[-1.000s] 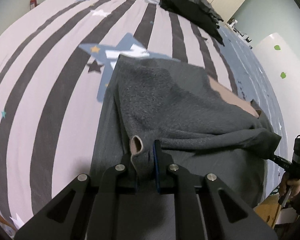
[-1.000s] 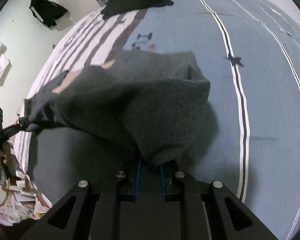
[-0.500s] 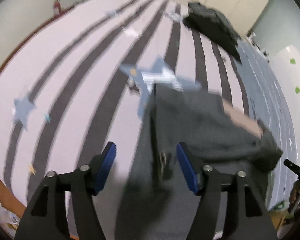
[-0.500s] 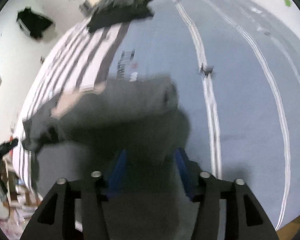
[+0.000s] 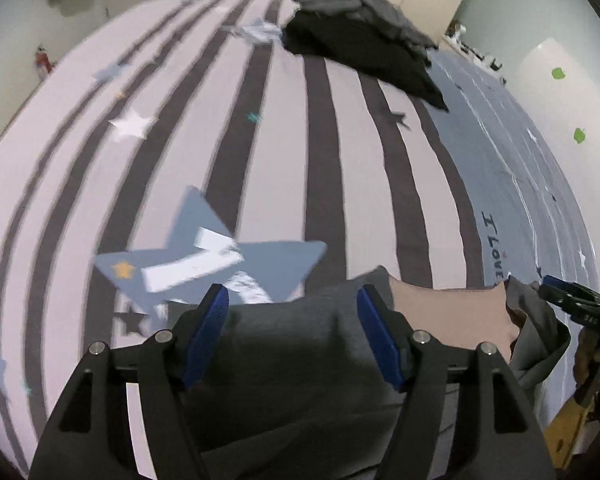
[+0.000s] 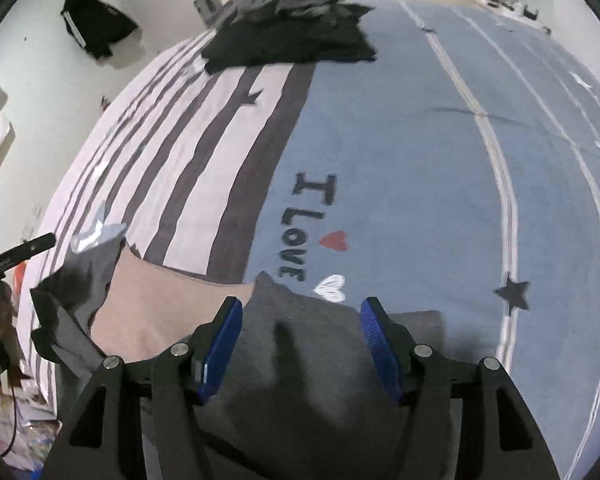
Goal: Fold clothes
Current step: 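Lift the sweatshirt with both grippers and fold it over onto itself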
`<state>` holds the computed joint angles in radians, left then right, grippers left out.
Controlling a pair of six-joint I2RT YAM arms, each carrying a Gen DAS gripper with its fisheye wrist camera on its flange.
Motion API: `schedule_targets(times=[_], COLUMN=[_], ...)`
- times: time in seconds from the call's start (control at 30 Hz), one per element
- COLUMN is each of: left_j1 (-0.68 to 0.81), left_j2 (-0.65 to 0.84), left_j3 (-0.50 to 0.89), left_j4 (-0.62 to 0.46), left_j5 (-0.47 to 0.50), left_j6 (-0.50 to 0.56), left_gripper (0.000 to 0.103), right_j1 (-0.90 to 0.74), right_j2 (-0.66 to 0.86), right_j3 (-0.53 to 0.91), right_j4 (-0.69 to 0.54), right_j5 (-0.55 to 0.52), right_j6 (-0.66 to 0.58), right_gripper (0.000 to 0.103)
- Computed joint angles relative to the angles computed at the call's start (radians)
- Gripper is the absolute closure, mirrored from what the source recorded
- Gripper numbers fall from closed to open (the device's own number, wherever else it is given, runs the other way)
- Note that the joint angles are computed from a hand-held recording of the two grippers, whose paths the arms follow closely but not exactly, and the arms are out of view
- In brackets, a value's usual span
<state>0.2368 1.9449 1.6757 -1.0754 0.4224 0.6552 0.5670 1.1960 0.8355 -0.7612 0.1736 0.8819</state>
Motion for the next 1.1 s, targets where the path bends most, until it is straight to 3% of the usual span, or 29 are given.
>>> schedule_targets(times=[0.3,0.37,0.47,0.53,0.57,0.6,0.63,0.7,0.9,1.1], left_j1=[-0.077,-0.083,-0.089,-0.082,-0.075,-0.067,-0.059,-0.041,0.105,0.354], left_j2=[0.010,0.006,-0.033,-0.027,-0.020,-0.017,-0.021,-0.033,-0.089,-0.152], left_j3=[-0.122,-0.151,-0.229,-0.230,-0.223,-0.213,-0.207,-0.203,-0.156,-0.123], left_j4=[0.126,0.134,0.198,0.192,0.182,0.168,0.157,0.137,-0.068,-0.396], left_j5=[-0.105,-0.112,-0.142,-0.133,-0.123,-0.104,-0.086,-0.060,0.068,0.067], left_j6=[-0.002,0.019,0.053,0.057,0.054,0.056,0.067,0.078,0.179,0.469], left_gripper=[0.041,0.051,0.058,0.072,0.078,0.095,0.100,0.101,0.102,0.102], right_j1=[0.029,0.033,0.067,0.083,0.091,0.101,0.109,0.130,0.243,0.562], right_j2=[0.140,0.172,0.168,0.166,0.163,0.149,0.130,0.096,-0.041,-0.161], right_j3=[-0.004,0.000,-0.003,-0.009,-0.014,-0.024,-0.035,-0.045,-0.054,-0.004], right_j4=[0.082,0.092,0.103,0.098,0.096,0.098,0.104,0.098,0.044,-0.158], right_j5=[0.004,-0.011,0.014,0.013,0.021,0.031,0.035,0.050,0.102,0.162], right_j6=[-0.038,-0.035,-0.018,-0.001,0.008,0.019,0.031,0.061,0.174,0.440], right_gripper=[0.049,0.068,0.085,0.096,0.100,0.100,0.100,0.101,0.101,0.101])
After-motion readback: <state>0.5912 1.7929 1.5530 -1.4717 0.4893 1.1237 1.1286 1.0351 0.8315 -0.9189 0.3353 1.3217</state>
